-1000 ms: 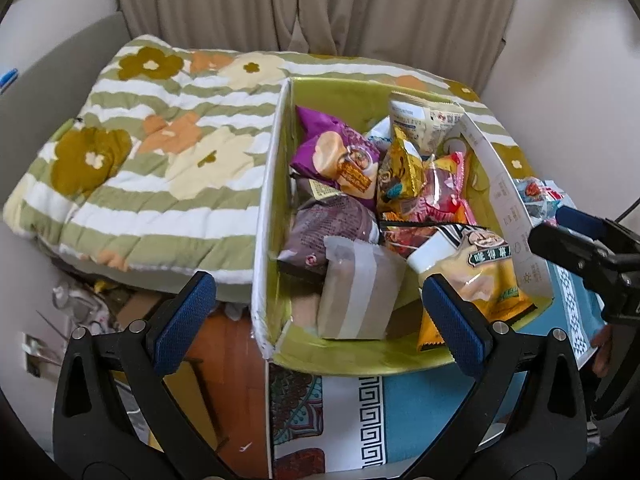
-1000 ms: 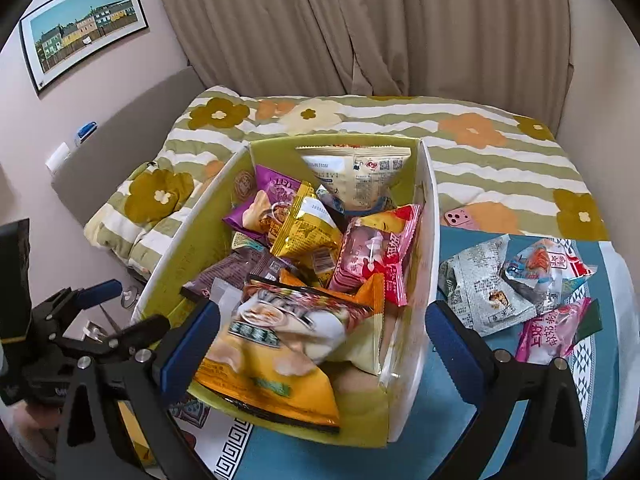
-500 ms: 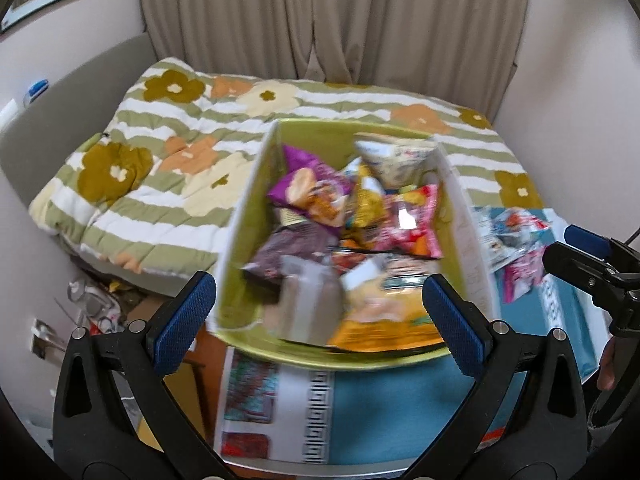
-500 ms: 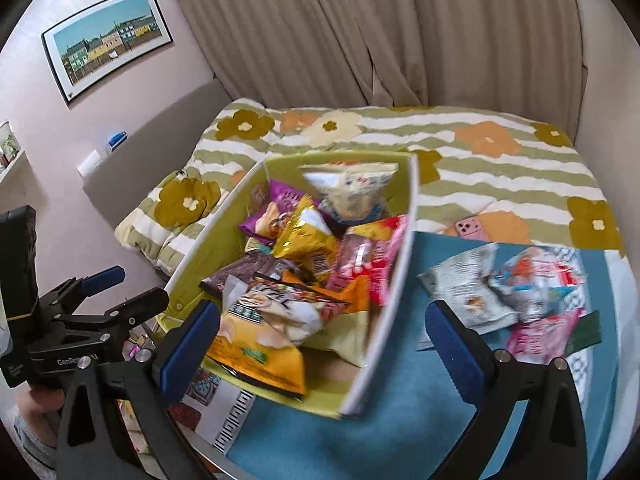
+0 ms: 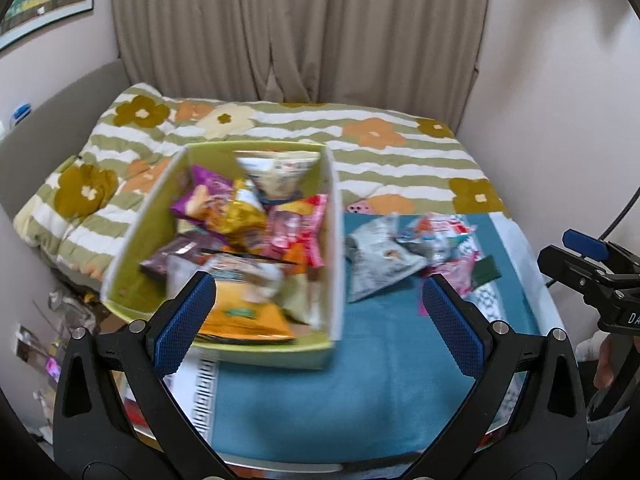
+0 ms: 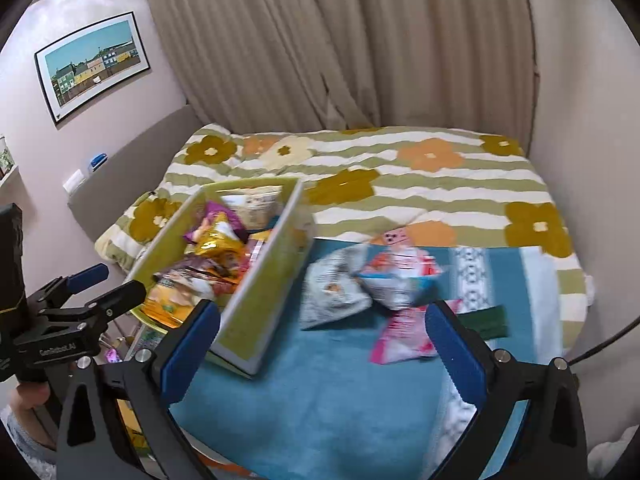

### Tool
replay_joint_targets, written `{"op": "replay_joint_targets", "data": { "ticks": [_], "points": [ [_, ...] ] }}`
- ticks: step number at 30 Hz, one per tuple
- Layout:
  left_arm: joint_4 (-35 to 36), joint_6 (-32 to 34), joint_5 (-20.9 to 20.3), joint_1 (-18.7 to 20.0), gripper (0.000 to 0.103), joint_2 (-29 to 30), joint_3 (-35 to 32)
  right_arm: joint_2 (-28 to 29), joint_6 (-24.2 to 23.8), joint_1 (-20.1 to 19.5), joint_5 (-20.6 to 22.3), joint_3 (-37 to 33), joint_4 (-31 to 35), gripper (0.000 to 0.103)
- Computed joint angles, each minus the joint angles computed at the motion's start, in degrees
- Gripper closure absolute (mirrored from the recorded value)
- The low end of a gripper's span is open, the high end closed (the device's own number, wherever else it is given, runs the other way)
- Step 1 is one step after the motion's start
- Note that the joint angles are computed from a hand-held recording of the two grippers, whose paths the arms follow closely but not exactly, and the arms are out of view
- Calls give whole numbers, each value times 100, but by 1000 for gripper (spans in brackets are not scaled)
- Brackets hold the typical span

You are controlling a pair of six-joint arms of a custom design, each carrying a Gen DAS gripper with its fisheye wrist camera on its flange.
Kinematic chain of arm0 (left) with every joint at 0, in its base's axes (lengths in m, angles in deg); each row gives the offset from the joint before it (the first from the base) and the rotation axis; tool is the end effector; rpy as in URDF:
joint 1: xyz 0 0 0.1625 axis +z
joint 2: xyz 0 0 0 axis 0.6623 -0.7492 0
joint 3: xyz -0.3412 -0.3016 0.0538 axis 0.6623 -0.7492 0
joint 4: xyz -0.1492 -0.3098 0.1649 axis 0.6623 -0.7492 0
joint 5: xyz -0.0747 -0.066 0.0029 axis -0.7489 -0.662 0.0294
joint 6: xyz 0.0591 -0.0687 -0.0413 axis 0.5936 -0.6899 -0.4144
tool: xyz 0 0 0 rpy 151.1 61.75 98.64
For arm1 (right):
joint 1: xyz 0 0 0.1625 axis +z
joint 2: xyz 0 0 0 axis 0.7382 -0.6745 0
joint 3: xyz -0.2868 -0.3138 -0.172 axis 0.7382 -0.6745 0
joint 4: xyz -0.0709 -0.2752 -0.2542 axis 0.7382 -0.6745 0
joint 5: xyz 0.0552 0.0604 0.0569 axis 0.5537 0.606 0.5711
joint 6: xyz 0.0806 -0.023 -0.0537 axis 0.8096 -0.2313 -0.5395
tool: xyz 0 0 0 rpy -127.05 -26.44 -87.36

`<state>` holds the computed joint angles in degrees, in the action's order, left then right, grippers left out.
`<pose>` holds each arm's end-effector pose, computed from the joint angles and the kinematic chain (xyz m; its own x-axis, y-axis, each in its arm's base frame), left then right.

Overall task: Organize snacks
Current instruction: 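Withdraw both tools from the box toward the remaining snacks, then grasp the pink milk-candy bag with the left tool while the right tool grasps the dark green packet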

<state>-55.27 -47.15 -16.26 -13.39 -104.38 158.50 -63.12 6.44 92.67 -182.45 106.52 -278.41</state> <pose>-0.1285 -0.3051 0.3700 -0.7430 0.2394 -0.6250 0.5833 0.6896 -0.4292 0.3956 -0.2568 0.0828 -0.8311 -0.0629 0.5525 -0.4448 0.6715 -0.5926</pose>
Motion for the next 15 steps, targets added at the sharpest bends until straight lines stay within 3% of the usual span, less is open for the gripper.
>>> {"op": "replay_joint_targets", "data": {
  "ticks": [9,15],
  "points": [
    [-476,-1204,-183,-798,1,686,626,-717,-613,-390,208,882,-425,1],
    [-1895,-703,-729,-475,1,1841,879,-856,-938,-931,357,1393,-960,1]
  ]
}}
